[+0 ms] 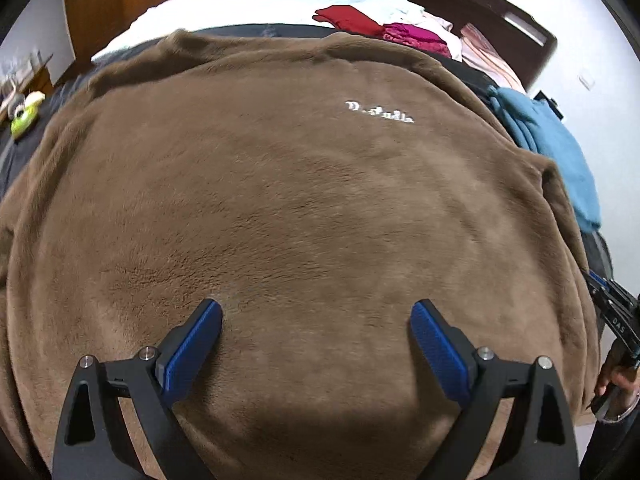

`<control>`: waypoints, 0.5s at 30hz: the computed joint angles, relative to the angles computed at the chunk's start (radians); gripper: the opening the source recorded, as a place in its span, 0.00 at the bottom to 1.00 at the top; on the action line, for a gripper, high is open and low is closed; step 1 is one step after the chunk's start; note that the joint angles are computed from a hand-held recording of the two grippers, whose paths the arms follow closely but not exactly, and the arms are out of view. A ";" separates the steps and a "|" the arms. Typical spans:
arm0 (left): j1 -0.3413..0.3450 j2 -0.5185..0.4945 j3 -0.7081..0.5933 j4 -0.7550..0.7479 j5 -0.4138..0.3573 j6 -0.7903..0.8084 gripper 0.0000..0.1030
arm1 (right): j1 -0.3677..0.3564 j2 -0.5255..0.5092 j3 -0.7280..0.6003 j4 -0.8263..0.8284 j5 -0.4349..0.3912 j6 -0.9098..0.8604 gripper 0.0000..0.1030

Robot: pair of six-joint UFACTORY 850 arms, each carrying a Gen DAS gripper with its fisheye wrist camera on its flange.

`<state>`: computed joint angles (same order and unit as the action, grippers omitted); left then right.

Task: Fold clothes
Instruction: 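Close the right gripper on the brown sweatshirt sleeve, then lift the sleeve with the right gripper and fold it over the body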

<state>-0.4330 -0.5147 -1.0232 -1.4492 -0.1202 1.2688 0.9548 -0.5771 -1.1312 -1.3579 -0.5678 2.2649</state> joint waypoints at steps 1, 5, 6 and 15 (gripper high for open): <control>0.002 0.004 0.006 -0.070 -0.005 0.071 0.95 | 0.003 0.003 -0.005 0.028 -0.036 -0.020 0.11; 0.004 0.011 0.026 -0.306 -0.009 0.322 0.95 | 0.032 0.012 -0.038 0.085 -0.272 -0.062 0.10; 0.002 0.013 0.031 -0.387 -0.005 0.407 0.95 | 0.044 0.008 -0.057 0.090 -0.358 -0.077 0.10; -0.007 0.021 0.056 -0.783 -0.001 0.840 0.97 | 0.085 -0.136 -0.308 -0.032 -0.747 -0.321 0.10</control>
